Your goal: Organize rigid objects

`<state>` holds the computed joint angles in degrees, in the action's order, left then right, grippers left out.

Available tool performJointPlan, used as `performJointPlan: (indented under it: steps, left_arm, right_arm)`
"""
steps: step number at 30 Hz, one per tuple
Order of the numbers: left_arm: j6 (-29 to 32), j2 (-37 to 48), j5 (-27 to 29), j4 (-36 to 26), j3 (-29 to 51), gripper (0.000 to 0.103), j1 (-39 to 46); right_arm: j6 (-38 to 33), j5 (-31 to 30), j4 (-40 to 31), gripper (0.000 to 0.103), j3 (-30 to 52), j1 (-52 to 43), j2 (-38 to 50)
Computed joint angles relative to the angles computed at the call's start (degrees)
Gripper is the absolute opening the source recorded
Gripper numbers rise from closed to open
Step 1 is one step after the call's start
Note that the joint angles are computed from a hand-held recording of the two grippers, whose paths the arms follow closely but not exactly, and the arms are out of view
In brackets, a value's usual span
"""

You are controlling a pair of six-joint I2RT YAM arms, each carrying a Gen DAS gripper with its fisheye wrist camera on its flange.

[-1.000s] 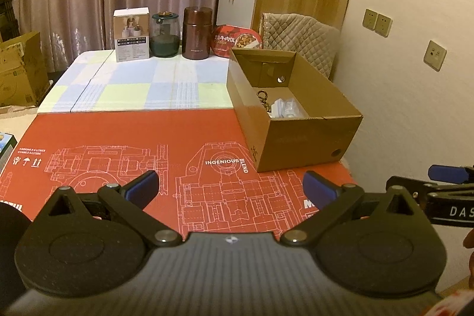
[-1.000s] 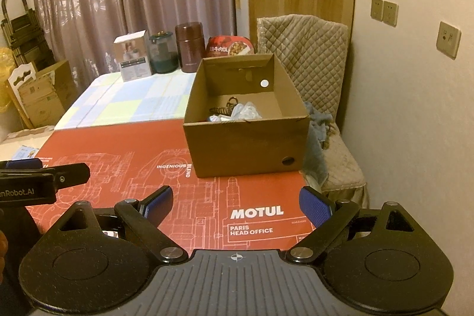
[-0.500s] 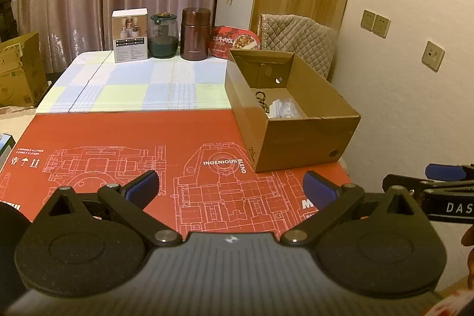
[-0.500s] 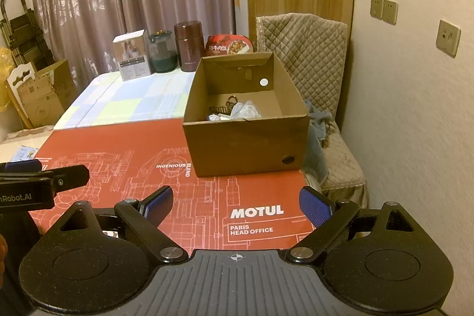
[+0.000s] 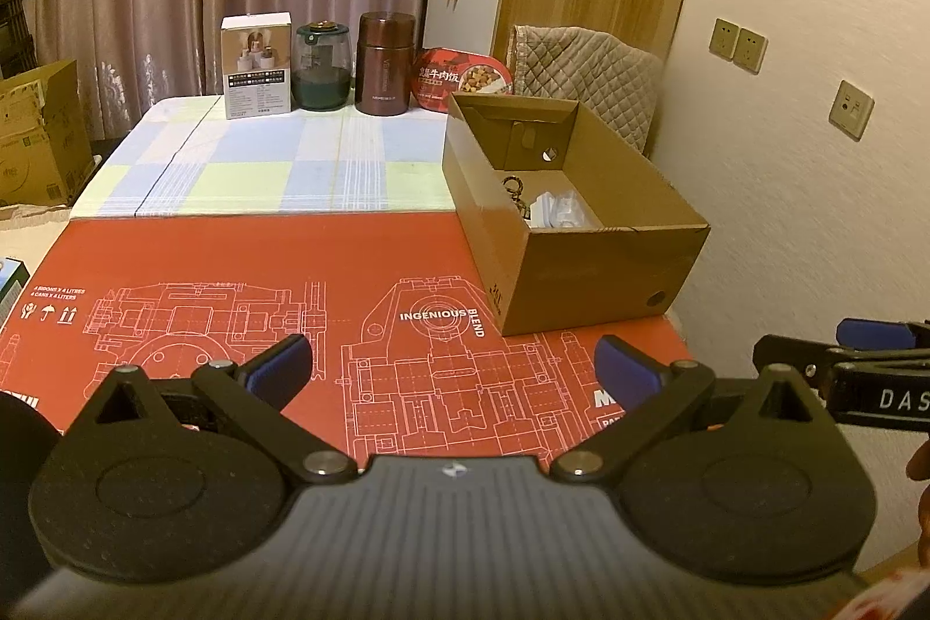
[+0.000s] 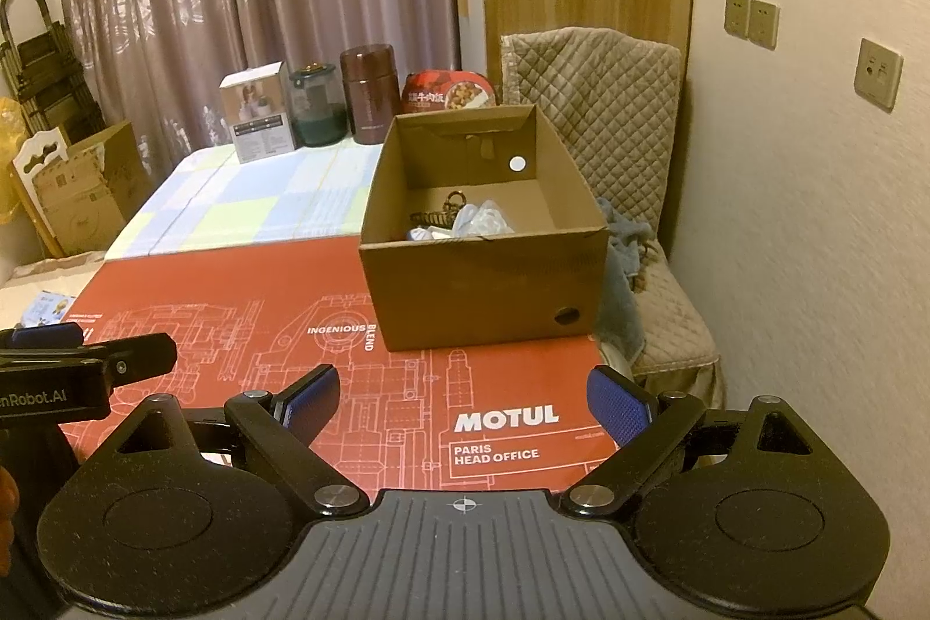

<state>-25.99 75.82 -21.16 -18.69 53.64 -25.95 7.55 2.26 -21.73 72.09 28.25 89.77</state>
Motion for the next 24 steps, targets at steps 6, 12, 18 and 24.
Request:
performJointPlan:
  steps: [6, 12, 18, 24]
  left_arm:
    - [0.15, -0.01, -0.06, 0.6, -0.58, 0.102, -0.16]
    - [0.06, -0.11, 0.03, 0.72, -0.93, 0.102, -0.17]
    - [-0.07, -0.09, 0.39, 0.56, -1.1, 0.102, -0.14]
    - [0.11, -1.21, 0.75, 2.1, -2.46, 0.102, -0.15]
  right_arm:
    - [0.04, 0.07, 0.13, 0.089, -0.02, -0.11, 0.02]
    - [0.07, 0.01, 0.16, 0.089, -0.06, -0.19, -0.01]
    - [0.34, 0.12, 0.17, 0.089, -0.25, -0.33, -0.07]
    - [0.58, 0.35, 0.47, 0.089, -0.58, -0.15, -0.4]
